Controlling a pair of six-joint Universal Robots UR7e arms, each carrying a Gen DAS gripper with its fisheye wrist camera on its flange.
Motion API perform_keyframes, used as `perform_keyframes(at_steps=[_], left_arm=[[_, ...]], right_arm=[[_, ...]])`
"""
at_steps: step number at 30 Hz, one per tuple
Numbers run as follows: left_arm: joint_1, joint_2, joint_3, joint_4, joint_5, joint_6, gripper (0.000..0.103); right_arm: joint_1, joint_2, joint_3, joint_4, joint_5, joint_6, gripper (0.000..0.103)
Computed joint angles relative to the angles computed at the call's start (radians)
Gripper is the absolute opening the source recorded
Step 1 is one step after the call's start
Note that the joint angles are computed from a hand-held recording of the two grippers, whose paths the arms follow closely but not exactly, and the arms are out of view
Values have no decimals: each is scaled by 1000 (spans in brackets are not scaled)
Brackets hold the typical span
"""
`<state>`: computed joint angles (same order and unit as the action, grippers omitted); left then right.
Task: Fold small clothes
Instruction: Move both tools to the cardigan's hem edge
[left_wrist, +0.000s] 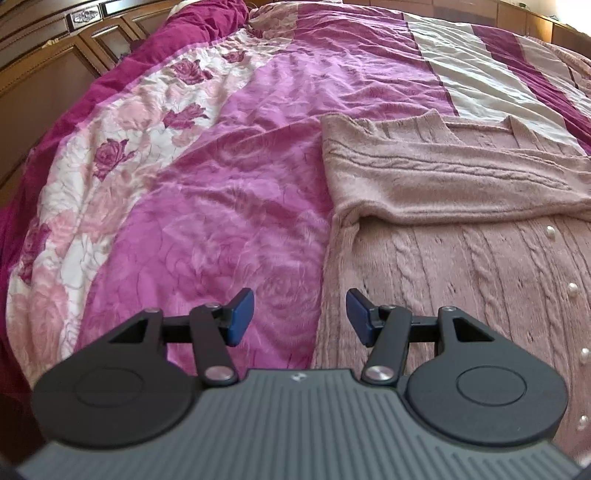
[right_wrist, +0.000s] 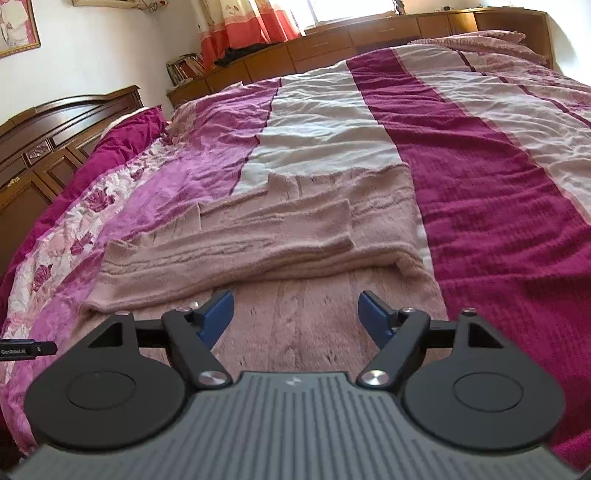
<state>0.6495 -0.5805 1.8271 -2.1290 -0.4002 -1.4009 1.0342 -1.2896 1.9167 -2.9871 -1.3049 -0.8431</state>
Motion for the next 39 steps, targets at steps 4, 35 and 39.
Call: perform_keyframes(at_steps=[4, 35, 39], left_arm=[[-8, 0, 17, -36, -28, 2, 57], [-26, 18, 77, -223, -165, 67, 56], [-33, 9, 85, -205, -178, 45, 56]], right_arm=[[-17, -22, 15, 15, -18, -15, 80], [-89, -87, 46, 57, -131, -94, 80], [-92, -91, 44, 57, -160, -78, 81]])
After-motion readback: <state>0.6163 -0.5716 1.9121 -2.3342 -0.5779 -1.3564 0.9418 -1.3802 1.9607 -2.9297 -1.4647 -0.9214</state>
